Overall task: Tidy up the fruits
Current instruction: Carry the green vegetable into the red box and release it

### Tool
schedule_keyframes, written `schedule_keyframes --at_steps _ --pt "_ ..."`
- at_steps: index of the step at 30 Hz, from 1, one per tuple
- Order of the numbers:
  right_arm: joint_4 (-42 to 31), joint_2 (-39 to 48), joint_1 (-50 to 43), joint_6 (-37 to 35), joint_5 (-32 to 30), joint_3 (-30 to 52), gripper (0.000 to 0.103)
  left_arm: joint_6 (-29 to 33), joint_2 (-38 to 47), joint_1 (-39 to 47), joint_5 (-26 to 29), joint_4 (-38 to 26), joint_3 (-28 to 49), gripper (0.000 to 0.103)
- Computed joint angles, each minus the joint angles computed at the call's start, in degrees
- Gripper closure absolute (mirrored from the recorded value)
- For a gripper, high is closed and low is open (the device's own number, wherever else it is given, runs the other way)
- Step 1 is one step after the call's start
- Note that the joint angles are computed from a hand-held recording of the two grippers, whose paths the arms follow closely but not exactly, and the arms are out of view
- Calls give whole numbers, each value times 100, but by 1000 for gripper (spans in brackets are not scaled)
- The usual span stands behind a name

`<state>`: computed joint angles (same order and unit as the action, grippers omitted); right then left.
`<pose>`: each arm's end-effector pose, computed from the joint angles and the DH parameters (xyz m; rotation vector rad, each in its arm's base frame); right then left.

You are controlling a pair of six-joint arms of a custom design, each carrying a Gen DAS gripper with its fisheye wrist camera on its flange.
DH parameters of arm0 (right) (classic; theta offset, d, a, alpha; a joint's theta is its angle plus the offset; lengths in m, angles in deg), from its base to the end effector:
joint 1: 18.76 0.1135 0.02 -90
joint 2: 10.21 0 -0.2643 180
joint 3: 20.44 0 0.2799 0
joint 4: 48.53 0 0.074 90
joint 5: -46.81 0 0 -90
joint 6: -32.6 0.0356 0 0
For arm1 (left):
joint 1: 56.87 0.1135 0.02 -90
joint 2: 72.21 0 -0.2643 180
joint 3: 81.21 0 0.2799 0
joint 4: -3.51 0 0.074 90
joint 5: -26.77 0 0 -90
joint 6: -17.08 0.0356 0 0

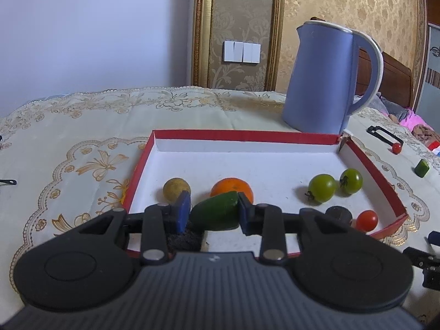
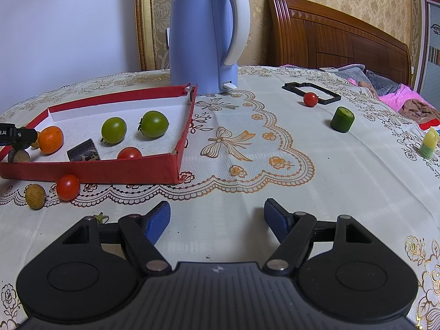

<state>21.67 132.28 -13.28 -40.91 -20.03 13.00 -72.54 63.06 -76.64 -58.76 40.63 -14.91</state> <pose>0.2217 0.0072 -0.0571 0.4229 2.1546 -0.2403 0.3766 -0.1383 -0.0195 0.4196 2.0963 -0.2824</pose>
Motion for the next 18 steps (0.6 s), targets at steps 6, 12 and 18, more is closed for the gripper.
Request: schedule_keyframes --at_steps 6,12,18 --pt "-2 0 1 0 2 0 28 256 101 -182 -419 -260 303 70" --pt "-12 0 6 -1 7 6 28 112 289 -227 -537 -232 566 70" --pt "-15 -4 4 -2 7 4 28 53 607 -251 -826 -172 1002 68"
